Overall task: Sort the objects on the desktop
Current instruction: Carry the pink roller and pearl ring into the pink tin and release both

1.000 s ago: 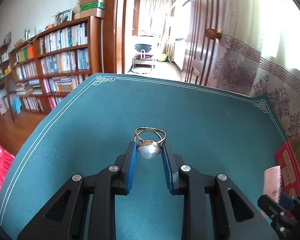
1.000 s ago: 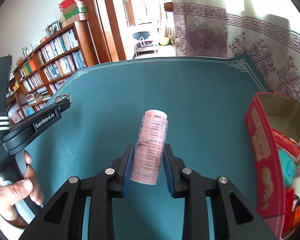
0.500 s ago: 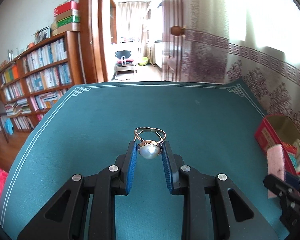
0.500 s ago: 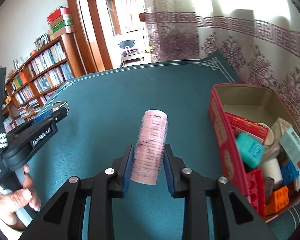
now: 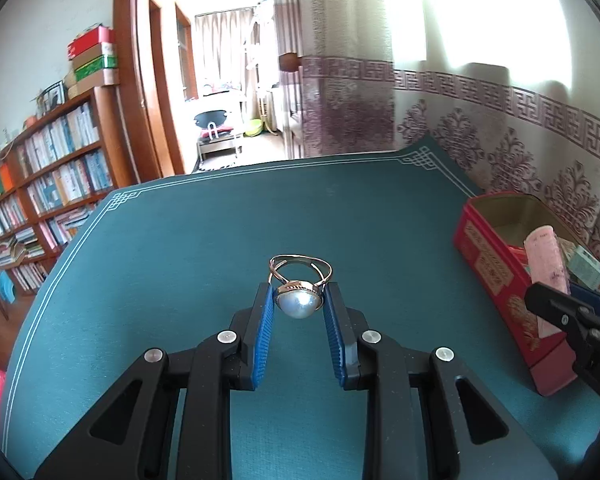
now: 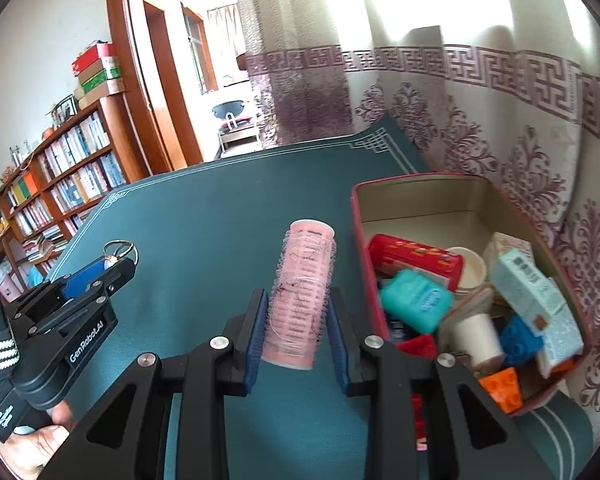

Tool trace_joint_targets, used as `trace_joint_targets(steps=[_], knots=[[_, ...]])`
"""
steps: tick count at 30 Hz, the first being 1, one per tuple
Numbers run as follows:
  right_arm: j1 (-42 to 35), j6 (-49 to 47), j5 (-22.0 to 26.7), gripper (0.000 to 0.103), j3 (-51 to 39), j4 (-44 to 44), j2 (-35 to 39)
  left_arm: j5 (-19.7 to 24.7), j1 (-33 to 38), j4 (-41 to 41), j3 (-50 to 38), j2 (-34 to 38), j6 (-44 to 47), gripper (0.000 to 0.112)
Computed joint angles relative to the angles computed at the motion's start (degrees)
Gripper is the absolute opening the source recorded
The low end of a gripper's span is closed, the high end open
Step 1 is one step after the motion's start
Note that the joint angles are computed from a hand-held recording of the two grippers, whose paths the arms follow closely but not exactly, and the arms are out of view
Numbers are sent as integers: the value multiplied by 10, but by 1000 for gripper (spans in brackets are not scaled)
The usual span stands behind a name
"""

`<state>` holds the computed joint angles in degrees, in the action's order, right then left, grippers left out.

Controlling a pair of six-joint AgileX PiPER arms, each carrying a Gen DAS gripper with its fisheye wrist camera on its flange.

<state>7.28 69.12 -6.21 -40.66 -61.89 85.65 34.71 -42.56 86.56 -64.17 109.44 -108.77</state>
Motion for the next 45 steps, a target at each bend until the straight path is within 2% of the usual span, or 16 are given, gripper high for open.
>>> trace_joint_targets(steps=[14, 29, 36, 45], knots=[[-128, 51, -69, 33, 36, -97, -33, 23, -68, -79, -88, 38, 106, 28], [-261, 39, -146, 33, 39, -152, -15, 38, -111, -200, -272, 133, 280, 28], [-281, 22, -151, 33, 33, -145, -14, 48, -120, -233, -345, 169, 336, 28], [-284, 2, -153, 36, 28, -131, -6, 38, -115, -301, -417, 206, 414, 28]])
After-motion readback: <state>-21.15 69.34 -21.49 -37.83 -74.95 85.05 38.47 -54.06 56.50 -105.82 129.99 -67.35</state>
